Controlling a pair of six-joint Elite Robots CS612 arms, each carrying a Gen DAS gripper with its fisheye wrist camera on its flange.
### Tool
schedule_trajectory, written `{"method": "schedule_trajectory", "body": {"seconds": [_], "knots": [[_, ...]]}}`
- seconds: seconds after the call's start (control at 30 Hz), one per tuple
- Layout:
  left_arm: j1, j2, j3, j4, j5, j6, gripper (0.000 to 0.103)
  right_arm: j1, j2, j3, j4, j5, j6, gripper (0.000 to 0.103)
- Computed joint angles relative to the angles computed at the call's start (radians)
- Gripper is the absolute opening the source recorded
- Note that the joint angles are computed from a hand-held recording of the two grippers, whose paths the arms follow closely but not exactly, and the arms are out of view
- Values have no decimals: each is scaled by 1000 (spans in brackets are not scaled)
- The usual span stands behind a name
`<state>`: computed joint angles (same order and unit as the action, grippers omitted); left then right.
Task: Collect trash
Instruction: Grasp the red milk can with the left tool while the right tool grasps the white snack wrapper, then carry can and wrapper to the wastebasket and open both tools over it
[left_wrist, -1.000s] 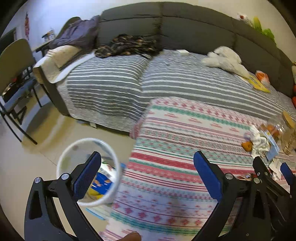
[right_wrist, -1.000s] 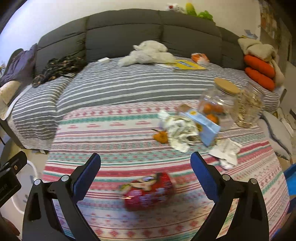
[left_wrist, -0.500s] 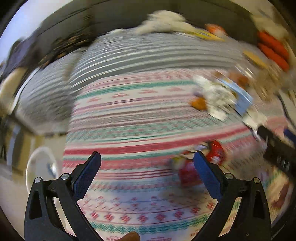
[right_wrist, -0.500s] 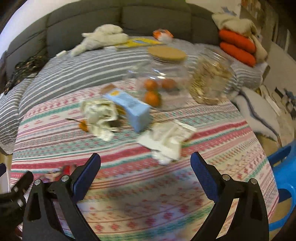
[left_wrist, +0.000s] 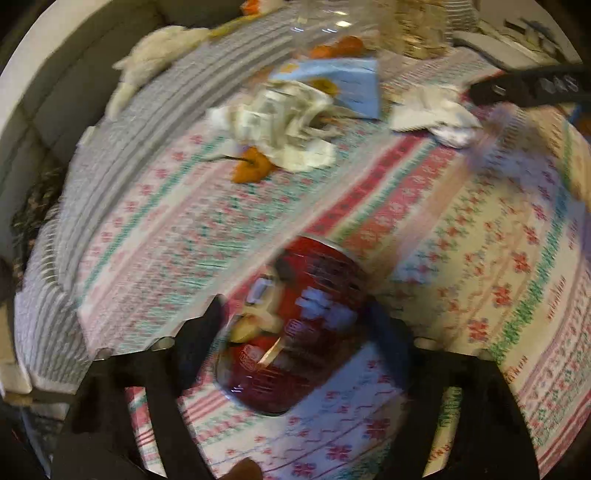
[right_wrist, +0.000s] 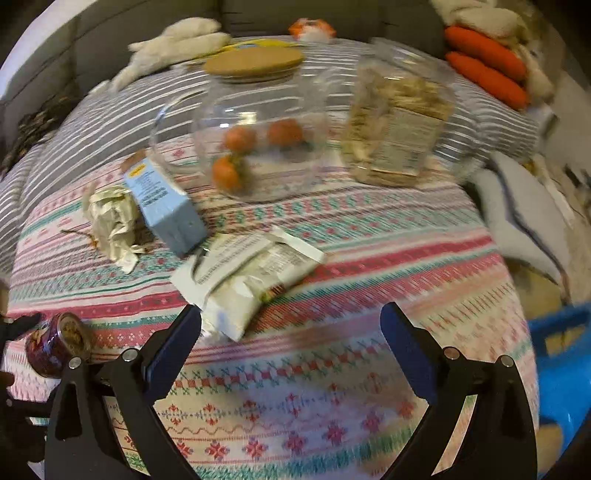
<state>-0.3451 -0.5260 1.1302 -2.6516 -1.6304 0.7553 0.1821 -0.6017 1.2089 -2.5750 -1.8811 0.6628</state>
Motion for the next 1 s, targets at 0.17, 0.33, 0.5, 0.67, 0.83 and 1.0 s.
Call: {"method": "schedule_trajectory", "body": {"seconds": [0.17, 0.33, 0.5, 0.67, 0.83, 1.0], "knots": [[16, -5, -6, 12, -79, -91, 61, -24, 27, -15, -29, 133, -9, 95], [25, -24, 7, -30, -127, -185, 57, -45, 47, -16, -98, 214, 189, 93], [29, -37, 25, -58, -149, -251, 57, -36, 69, -48, -103, 169, 225, 53], [33, -42, 31, -74, -149, -318, 57, -29, 65, -43, -154, 176, 207, 33], [46, -43, 19, -89, -180, -415, 57, -18, 37, -12, -231, 145, 169, 11], [56, -44, 12, -110, -204, -473, 57, -1, 10, 20, -296, 104, 153, 11]]}}
